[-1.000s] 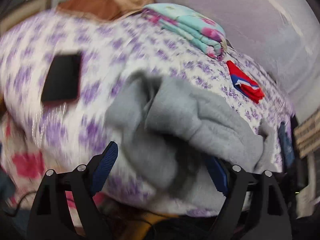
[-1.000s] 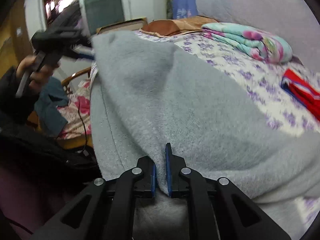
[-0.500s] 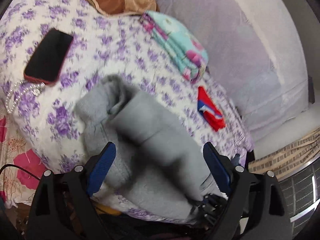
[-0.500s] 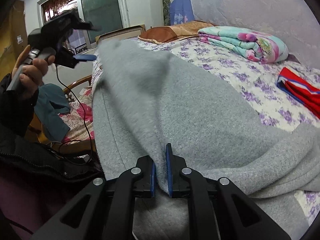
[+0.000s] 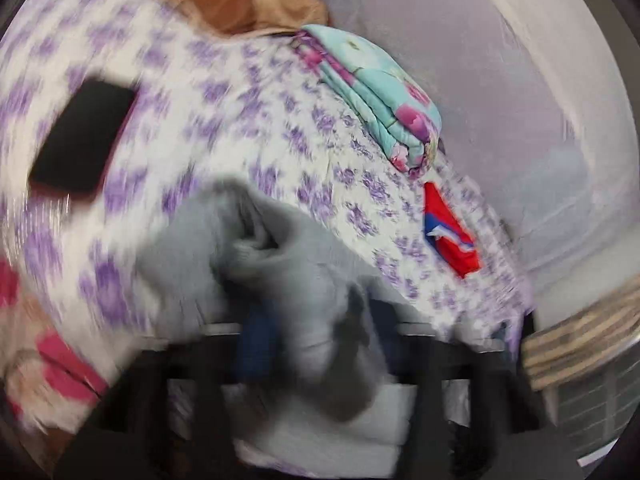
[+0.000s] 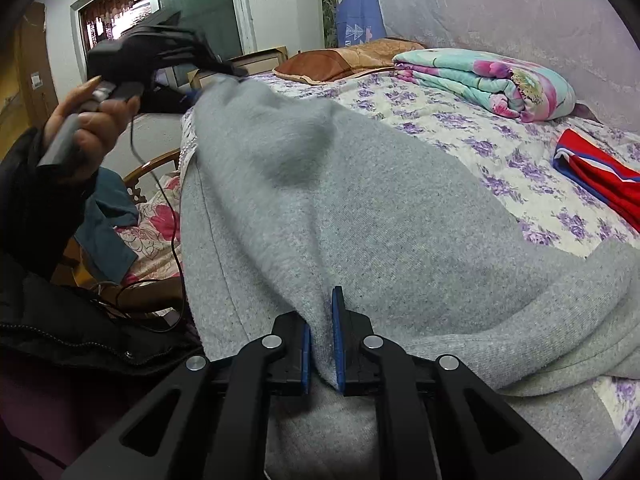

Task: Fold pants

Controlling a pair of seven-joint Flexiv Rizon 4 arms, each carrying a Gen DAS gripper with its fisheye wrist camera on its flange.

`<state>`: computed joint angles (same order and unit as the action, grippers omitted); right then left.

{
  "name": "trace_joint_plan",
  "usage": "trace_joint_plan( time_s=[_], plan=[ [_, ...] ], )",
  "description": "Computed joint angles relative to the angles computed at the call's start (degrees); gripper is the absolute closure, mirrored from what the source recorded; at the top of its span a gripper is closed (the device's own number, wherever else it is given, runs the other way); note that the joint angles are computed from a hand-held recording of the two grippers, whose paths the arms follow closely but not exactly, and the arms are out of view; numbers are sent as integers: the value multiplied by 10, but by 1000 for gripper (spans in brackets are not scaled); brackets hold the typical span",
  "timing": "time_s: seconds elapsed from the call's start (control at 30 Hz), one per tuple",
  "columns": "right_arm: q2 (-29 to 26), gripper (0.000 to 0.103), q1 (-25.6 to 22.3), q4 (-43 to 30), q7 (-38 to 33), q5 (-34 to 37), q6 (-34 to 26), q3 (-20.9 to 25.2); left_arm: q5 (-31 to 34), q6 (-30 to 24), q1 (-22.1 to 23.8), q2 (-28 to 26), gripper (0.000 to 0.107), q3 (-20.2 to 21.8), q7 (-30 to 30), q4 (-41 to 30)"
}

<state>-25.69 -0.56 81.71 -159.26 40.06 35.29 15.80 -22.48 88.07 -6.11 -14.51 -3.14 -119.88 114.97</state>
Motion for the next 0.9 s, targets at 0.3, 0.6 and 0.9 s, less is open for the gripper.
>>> trace_joint_plan(
  time_s=[0.3, 0.6, 0.9],
  plan=[
    [44, 93, -50, -26, -88, 113, -107, 13, 304, -96, -111, 42, 88, 178, -214, -57],
    [28, 75, 30, 31, -41, -20, -48, -14, 395, -168, -84, 18, 83, 152, -295, -47],
    [27, 3, 18, -26, 47, 72, 182, -54, 651, -320, -126, 98, 29, 97, -417, -145]
  ],
)
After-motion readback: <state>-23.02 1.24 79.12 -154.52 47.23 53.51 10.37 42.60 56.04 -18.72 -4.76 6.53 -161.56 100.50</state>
